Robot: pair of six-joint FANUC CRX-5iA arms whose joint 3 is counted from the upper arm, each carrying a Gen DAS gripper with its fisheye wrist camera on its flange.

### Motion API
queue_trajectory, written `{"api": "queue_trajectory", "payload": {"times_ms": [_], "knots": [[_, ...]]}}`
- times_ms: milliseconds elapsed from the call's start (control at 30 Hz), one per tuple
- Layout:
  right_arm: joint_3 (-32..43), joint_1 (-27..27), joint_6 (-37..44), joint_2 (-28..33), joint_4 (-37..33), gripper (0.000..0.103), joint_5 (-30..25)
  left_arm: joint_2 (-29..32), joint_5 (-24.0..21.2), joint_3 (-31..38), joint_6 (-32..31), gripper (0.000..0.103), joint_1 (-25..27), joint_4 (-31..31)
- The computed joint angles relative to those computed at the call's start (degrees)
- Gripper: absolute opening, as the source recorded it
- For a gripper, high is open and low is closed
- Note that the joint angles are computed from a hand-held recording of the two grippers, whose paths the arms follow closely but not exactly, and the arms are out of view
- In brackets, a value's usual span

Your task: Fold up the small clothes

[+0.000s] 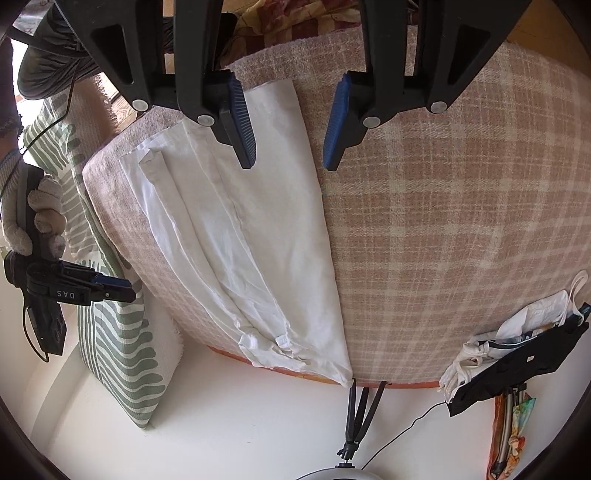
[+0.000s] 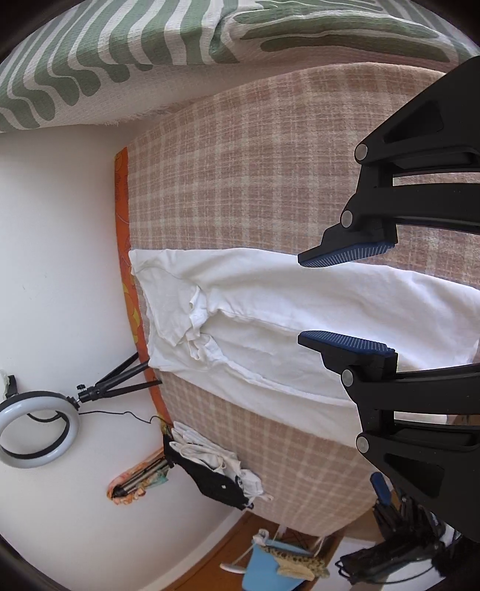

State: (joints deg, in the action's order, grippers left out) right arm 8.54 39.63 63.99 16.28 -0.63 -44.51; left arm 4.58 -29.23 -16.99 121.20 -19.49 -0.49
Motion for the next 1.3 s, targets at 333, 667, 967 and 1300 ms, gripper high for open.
{"api": "queue_trajectory", "payload": {"times_ms": [333, 667, 967, 1300], "knots": [[-12.65, 0.55, 2.78, -6.1, -8.36, 0.035, -0.61, 0.66, 0.2, -3.77, -5.61, 0.039, 0.77, 8.98], [-12.51, -4.68, 15.78, -6.97, -25.68, 0.037, -2.45, 0.79, 2.61, -5.35, -8.77, 0.032, 1.14, 13.42], [-12.04, -6.68, 21.83, -6.27, -33.74, 0.004, -5.36, 1.54, 4.25, -6.7, -14.05, 0.001, 1.44, 19.15], [-15.36, -5.49, 22.27, -10.85, -33.66, 0.003, 0.35, -0.89, 3.7, -5.44, -11.06, 0.0, 0.94, 14.07]]}}
